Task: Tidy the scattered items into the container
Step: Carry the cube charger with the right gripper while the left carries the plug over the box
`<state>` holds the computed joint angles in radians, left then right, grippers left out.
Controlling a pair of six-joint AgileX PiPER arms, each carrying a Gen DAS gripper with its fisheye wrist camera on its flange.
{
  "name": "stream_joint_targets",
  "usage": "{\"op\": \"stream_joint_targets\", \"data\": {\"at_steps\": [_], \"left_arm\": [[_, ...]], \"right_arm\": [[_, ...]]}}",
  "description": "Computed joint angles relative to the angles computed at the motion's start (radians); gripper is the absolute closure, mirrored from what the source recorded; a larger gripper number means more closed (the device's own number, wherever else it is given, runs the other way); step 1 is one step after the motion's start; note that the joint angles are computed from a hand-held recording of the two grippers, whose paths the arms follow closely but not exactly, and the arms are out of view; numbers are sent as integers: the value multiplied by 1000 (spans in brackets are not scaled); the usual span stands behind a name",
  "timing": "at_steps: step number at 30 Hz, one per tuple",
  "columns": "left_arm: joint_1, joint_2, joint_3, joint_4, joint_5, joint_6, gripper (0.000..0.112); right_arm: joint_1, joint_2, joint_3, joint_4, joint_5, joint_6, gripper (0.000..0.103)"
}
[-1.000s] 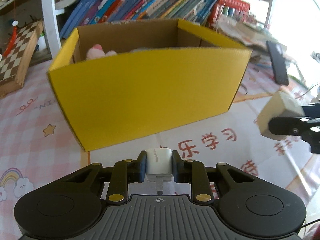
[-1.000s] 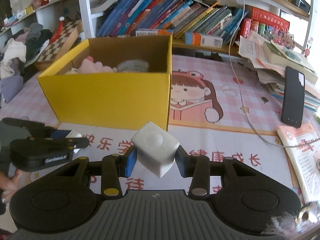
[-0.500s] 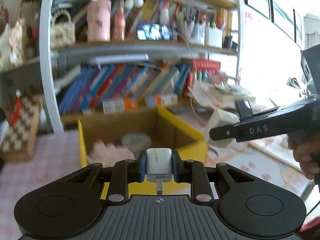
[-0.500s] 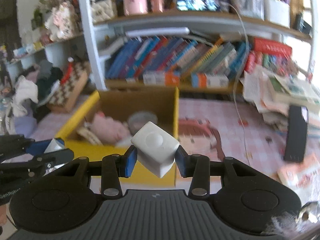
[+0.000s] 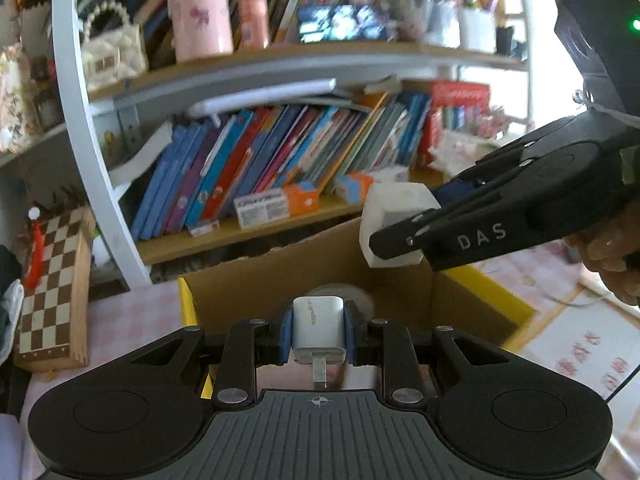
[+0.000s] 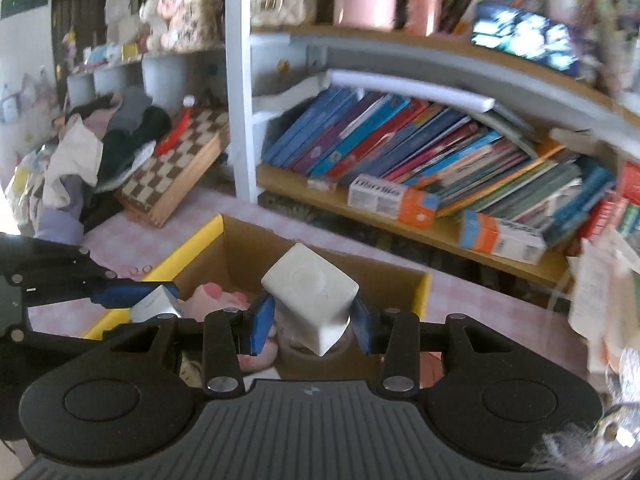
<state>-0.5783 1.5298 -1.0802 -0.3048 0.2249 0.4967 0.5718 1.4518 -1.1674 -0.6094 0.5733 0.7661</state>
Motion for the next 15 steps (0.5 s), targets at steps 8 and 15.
{"op": "stream_joint_targets", "data": {"at_steps": [8, 15], "left_arm": [[47, 260, -390, 186, 264, -222, 88], [27, 467, -664, 311, 458, -363, 89]], "right_arm": [[-161, 253, -208, 413, 17, -469, 64], [-217, 373, -302, 536, 58, -612, 63]]}}
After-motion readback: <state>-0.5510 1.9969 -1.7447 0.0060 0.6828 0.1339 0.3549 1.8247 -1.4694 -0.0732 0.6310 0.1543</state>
